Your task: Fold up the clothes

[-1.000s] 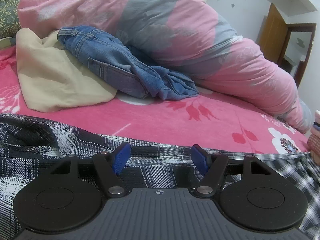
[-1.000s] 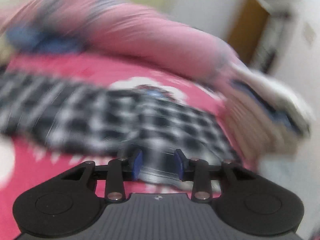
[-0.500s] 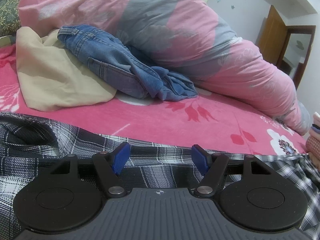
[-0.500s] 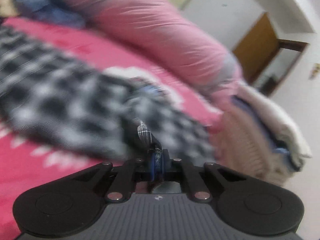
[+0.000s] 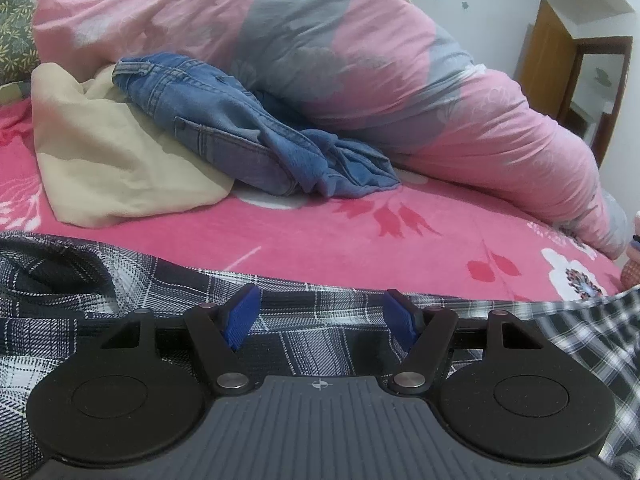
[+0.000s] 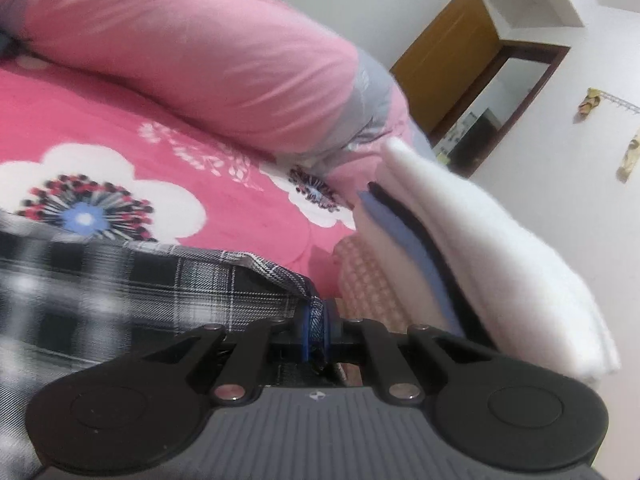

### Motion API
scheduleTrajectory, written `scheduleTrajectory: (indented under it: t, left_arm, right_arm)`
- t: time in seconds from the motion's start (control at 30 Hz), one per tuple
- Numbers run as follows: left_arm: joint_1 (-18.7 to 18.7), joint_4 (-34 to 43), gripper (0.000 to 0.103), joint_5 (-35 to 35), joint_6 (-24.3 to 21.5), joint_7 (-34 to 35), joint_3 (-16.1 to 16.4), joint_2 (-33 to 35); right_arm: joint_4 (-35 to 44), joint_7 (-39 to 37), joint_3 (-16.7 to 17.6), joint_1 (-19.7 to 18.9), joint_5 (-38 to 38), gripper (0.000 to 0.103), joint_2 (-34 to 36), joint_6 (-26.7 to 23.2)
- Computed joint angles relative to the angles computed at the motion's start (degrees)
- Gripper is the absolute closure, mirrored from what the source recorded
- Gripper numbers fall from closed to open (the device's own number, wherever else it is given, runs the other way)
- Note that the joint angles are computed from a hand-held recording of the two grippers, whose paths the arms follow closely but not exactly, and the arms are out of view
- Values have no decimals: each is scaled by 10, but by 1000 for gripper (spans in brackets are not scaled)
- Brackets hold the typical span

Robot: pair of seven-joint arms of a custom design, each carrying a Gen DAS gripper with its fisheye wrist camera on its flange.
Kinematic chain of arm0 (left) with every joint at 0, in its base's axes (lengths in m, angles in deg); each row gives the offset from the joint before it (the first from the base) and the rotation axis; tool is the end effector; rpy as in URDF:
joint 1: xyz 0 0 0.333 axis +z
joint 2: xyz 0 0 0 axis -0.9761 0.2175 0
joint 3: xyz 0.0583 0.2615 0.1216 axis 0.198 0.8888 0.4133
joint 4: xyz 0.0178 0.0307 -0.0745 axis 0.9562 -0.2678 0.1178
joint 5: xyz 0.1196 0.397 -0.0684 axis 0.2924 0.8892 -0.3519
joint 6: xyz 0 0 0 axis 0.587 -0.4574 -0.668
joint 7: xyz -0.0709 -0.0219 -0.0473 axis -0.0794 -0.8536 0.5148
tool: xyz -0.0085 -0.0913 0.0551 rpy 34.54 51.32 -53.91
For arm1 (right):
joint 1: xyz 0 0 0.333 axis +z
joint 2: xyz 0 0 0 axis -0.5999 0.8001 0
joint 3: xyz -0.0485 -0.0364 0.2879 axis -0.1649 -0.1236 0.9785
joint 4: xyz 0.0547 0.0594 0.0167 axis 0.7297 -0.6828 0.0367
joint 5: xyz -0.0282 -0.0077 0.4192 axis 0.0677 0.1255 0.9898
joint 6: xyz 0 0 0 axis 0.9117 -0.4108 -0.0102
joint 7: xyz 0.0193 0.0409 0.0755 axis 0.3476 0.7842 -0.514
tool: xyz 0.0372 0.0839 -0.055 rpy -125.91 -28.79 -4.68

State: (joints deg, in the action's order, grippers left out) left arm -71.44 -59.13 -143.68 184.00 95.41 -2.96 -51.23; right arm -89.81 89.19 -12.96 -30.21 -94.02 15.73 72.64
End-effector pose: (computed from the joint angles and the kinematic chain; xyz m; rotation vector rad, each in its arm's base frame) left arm 0.6633 0.0212 0.4108 -1.6664 1.6527 -1.2844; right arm 0.6387 0.0430 0.4789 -1.8458 1.8455 -1.5953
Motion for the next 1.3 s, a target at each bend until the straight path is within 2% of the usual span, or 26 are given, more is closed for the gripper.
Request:
scheduleTrajectory:
  t: [0.23,0.43,0.47,0.53,0.63,0.73,0.87,0.97,1.07,1.2,1.23,1.3]
  left_arm:
    - [3,-2,35,-11,-10,4,1,-2]
    - [3,-1,35,-13,-14,5,3,-1]
    - [3,-1,35,-14,-15,5,3,-1]
    - [3,-1,35,-12,-15,4,4,-1]
    - [2,-1,35,-10,-15,1,4,-1]
    - [3,-2,35,-10,-15,1,4,-2]
    - [4,-2,35,-8,-19,-4,4,-2]
    - [5,-3,35,-9,-22,-7,4,-3]
    - [5,-3,35,-12,-23,-6,4,-3]
    - [5,-3,34,-12,-24,-6,5,-3]
    - [5,-3,34,-13,-25,-6,5,-3]
    - [5,-3,34,-13,-26,-7,5,-3]
  right_arm:
    - [60,-84,-19,2,50,98,83,24]
    - [61,-90,-40,3,89,95,106,46]
    - [60,-81,-43,1,99,94,107,51]
    - [61,-38,-51,-3,118,77,103,61]
    - [54,28,-58,-11,144,77,87,69]
    - [20,101,-57,-15,133,76,44,82]
    - [-34,176,-35,-27,109,76,-35,94]
    - [-31,153,-9,-35,126,76,-70,96]
    - [16,137,9,-40,105,75,-72,116]
    - [112,99,14,-35,63,62,-24,130]
    - [132,49,12,-34,88,60,-6,140]
    - [145,-105,10,-33,195,60,25,153]
